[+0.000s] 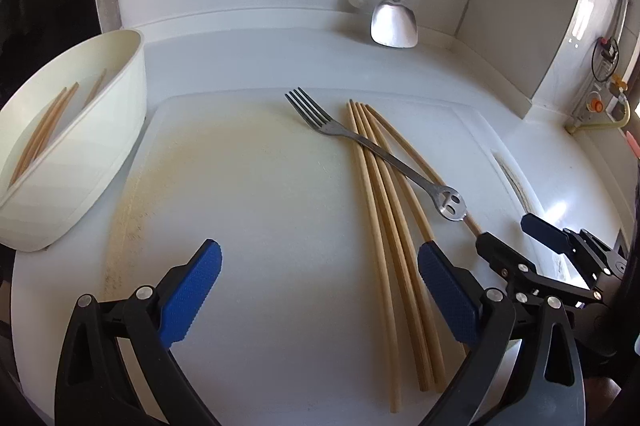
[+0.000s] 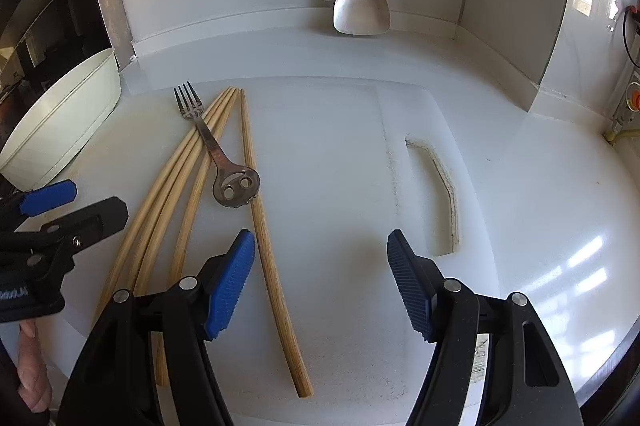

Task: Organize utensils
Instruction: 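Close the left tool on a chopstick while the right tool grasps another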

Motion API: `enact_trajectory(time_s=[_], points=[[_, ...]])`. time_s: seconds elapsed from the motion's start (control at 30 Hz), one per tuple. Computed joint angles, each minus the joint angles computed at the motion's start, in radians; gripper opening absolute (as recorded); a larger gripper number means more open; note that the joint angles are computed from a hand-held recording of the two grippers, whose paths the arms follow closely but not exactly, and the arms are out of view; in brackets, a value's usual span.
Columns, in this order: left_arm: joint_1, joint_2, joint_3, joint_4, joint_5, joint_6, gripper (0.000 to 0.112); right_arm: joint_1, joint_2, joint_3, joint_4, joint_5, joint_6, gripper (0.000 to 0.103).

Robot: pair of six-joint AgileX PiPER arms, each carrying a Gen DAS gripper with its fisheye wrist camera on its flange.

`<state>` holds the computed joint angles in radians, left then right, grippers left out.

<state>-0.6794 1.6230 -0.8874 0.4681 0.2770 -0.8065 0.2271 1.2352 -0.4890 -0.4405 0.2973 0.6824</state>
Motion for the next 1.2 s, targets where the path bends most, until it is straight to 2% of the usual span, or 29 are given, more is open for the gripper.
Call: enact_trajectory(time_s=[0.07, 0.17, 0.33, 0.57, 0.67, 0.8, 0.87, 0.93, 1.07, 1.2], points=[[-0.003, 0.014, 0.0, 0.121, -0.001, -0.13, 0.097, 0.01, -0.004, 0.012, -0.063, -0.014, 0.068, 0.066], [-0.001, 0.04, -0.005, 0.145, -0.003, -0.167, 0.097, 0.019, -0.001, 0.01, -0.094, -0.011, 0.111, 0.066], [-0.027, 0.065, -0.01, 0.285, 0.026, -0.311, 0.097, 0.029, 0.005, 0.007, -0.121, -0.004, 0.152, 0.066], [-0.047, 0.078, -0.005, 0.388, 0.043, -0.408, 0.098, 0.036, 0.012, 0.005, -0.144, -0.008, 0.178, 0.066], [-0.085, 0.098, -0.023, 0.461, 0.094, -0.464, 0.098, 0.034, 0.026, -0.004, -0.139, -0.02, 0.164, 0.065], [-0.07, 0.107, -0.038, 0.417, 0.08, -0.42, 0.096, 0.017, 0.043, -0.015, -0.093, -0.039, 0.096, 0.065], [-0.069, 0.109, -0.04, 0.426, 0.072, -0.417, 0.093, 0.009, 0.048, -0.018, -0.057, -0.051, 0.042, 0.065], [-0.075, 0.106, -0.038, 0.45, 0.058, -0.424, 0.082, 0.003, 0.052, -0.021, -0.008, -0.064, -0.029, 0.062], [-0.088, 0.097, -0.03, 0.482, 0.042, -0.441, 0.066, 0.021, 0.045, -0.016, 0.006, -0.082, -0.071, 0.046], [-0.097, 0.088, -0.027, 0.481, 0.038, -0.436, 0.046, 0.039, 0.042, -0.015, 0.002, -0.083, -0.075, 0.035]])
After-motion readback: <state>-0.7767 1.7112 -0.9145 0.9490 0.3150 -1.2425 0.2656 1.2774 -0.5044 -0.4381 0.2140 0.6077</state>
